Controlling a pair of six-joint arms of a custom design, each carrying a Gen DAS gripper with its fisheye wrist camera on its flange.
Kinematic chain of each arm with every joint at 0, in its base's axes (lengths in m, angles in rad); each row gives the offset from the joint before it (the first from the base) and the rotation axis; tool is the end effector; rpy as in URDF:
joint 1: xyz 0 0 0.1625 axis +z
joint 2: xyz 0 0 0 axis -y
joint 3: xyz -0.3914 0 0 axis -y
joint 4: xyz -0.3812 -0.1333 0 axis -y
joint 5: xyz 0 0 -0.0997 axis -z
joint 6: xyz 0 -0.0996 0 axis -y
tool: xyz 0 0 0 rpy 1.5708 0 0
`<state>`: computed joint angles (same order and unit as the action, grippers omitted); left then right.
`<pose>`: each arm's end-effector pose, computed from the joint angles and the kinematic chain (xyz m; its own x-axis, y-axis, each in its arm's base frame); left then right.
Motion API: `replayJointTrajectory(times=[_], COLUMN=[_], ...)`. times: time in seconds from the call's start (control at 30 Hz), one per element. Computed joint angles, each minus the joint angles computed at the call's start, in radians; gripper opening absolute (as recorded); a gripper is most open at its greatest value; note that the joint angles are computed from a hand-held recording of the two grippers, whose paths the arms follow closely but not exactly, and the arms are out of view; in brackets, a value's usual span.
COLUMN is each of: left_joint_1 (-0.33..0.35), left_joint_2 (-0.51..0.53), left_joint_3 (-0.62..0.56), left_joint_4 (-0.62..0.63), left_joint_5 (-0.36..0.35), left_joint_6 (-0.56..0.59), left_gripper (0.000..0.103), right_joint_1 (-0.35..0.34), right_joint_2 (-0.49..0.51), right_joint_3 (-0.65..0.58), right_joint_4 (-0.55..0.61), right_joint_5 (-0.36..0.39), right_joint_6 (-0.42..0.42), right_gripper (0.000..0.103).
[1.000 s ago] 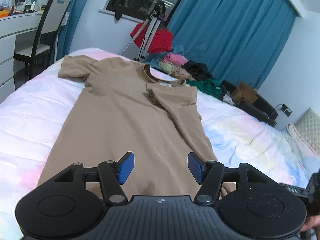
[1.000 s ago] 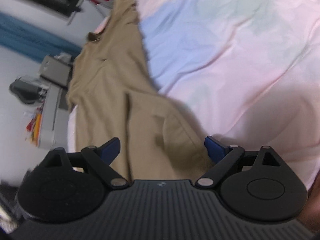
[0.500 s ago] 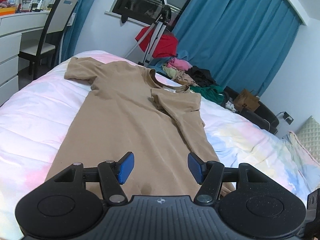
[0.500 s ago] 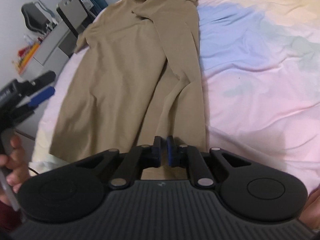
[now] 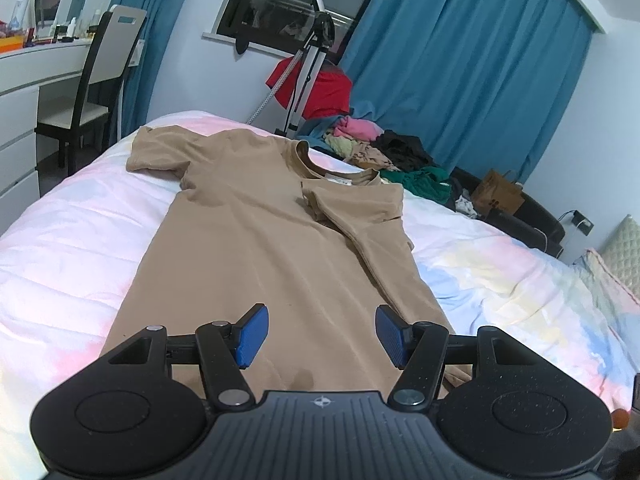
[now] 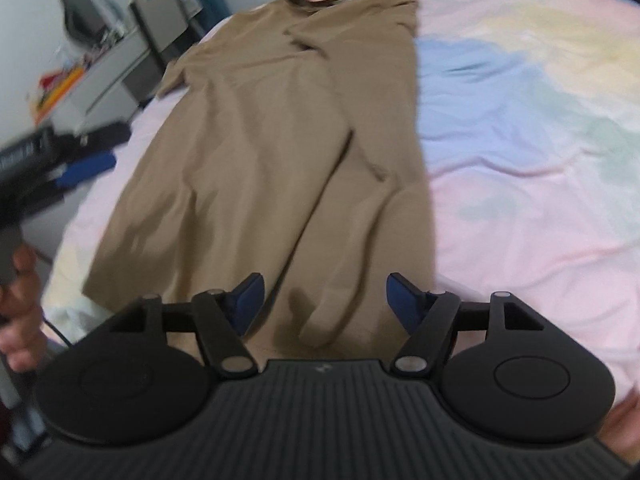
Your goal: Fold clothes
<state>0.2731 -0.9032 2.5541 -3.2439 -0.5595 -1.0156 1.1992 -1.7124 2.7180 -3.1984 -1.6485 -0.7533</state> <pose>-0.2424 -0.2940 0.0393 -0.9031 0.0376 -0.4278 0.3704 0.5721 -0.7317 0.0125 -0.3138 0.2055 -0.8675 -0.2232 0.4446 -0.4090 0.8288 -0.3819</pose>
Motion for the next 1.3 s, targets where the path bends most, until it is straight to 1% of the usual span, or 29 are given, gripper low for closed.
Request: replayJointTrajectory(times=[0.03, 0.07, 0.1, 0.13, 0.17, 0.23, 0.27, 0.33, 0.37, 0.43, 0.47, 0.53, 0.63, 0.67, 0.77, 0.83, 0.87, 0.9, 0.93, 0.97, 1.07, 1.1, 1.2, 1.27, 1.3], left_joint_1=[0.0, -0.001, -0.001, -0.003, -0.004, -0.006, -0.008, -0.008, -0.008, -0.007, -0.005, -0.004, -0.002, -0.001, -0.001, 0.002, 0.004, 0.006, 0.009, 0.012, 0.022, 0.026, 0.047, 0.068, 0.086], left_joint_2=[-0.001, -0.004, -0.005, -0.008, -0.01, -0.016, -0.019, -0.023, -0.026, -0.031, -0.032, -0.037, -0.043, -0.045, -0.049, -0.048, -0.046, -0.043, -0.039, -0.035, -0.017, -0.006, 0.03, 0.055, 0.068], left_joint_3=[0.001, 0.002, 0.003, 0.005, 0.007, 0.012, 0.015, 0.021, 0.023, 0.026, 0.027, 0.03, 0.03, 0.03, 0.03, 0.029, 0.028, 0.026, 0.022, 0.018, 0.006, 0.002, -0.019, -0.04, -0.055], left_joint_4=[0.003, 0.008, 0.011, 0.014, 0.016, 0.018, 0.017, -0.001, -0.004, -0.011, -0.014, -0.014, 0.002, 0.009, 0.028, 0.029, 0.026, 0.021, 0.019, 0.019, 0.009, -0.007, -0.06, -0.098, -0.122], left_joint_5=[0.001, 0.003, 0.004, 0.006, 0.008, 0.014, 0.016, 0.019, 0.02, 0.021, 0.022, 0.025, 0.028, 0.028, 0.026, 0.022, 0.021, 0.019, 0.017, 0.015, 0.008, 0.005, -0.008, -0.024, -0.04], left_joint_6=[-0.002, -0.004, -0.006, -0.009, -0.011, -0.013, -0.013, -0.007, -0.007, -0.008, -0.009, -0.013, -0.026, -0.031, -0.039, -0.035, -0.03, -0.025, -0.019, -0.015, 0.003, 0.017, 0.071, 0.115, 0.144], left_gripper=[0.062, 0.062, 0.062, 0.062, 0.062, 0.062, 0.062, 0.062, 0.062, 0.062, 0.062, 0.062, 0.062, 0.062, 0.062, 0.062, 0.062, 0.062, 0.062, 0.063, 0.066, 0.067, 0.07, 0.072, 0.072], right_joint_1=[0.022, 0.043, 0.064, 0.085, 0.1, 0.116, 0.128, 0.149, 0.167, 0.198, 0.215, 0.238, 0.232, 0.224, 0.189, 0.174, 0.167, 0.16, 0.145, 0.131, 0.109, 0.108, 0.118, 0.122, 0.113], right_joint_2=[0.043, 0.085, 0.124, 0.163, 0.182, 0.143, 0.098, -0.004, -0.064, -0.133, -0.149, -0.13, -0.022, 0.019, 0.105, 0.108, 0.087, 0.065, 0.02, -0.024, -0.114, -0.122, -0.092, -0.051, -0.037], right_joint_3=[-0.006, -0.012, -0.015, -0.018, -0.015, -0.001, 0.012, 0.027, 0.028, 0.024, 0.021, 0.011, 0.002, -0.011, -0.031, -0.047, -0.052, -0.056, -0.045, -0.035, -0.044, -0.05, -0.08, -0.118, -0.133], right_joint_4=[-0.033, -0.065, -0.106, -0.146, -0.173, -0.149, -0.125, -0.036, 0.035, 0.124, 0.153, 0.172, 0.12, 0.115, 0.076, 0.108, 0.136, 0.162, 0.18, 0.199, 0.234, 0.214, 0.077, -0.004, -0.034], right_joint_5=[-0.033, -0.065, -0.101, -0.135, -0.149, -0.125, -0.102, -0.06, -0.043, -0.027, -0.027, -0.039, -0.071, -0.08, -0.096, -0.093, -0.086, -0.077, -0.047, -0.016, 0.072, 0.09, 0.125, 0.141, 0.164], right_joint_6=[-0.002, -0.006, -0.019, -0.034, -0.06, -0.099, -0.121, -0.147, -0.153, -0.168, -0.176, -0.178, -0.195, -0.178, -0.13, -0.097, -0.087, -0.078, -0.083, -0.086, -0.073, -0.057, 0.015, 0.107, 0.138], right_gripper=[0.06, 0.042, 0.017, 0.008, 0.006, 0.005, 0.005, 0.005, 0.005, 0.005, 0.005, 0.005, 0.005, 0.005, 0.007, 0.009, 0.014, 0.039, 0.054, 0.076, 0.075, 0.075, 0.075, 0.075, 0.075])
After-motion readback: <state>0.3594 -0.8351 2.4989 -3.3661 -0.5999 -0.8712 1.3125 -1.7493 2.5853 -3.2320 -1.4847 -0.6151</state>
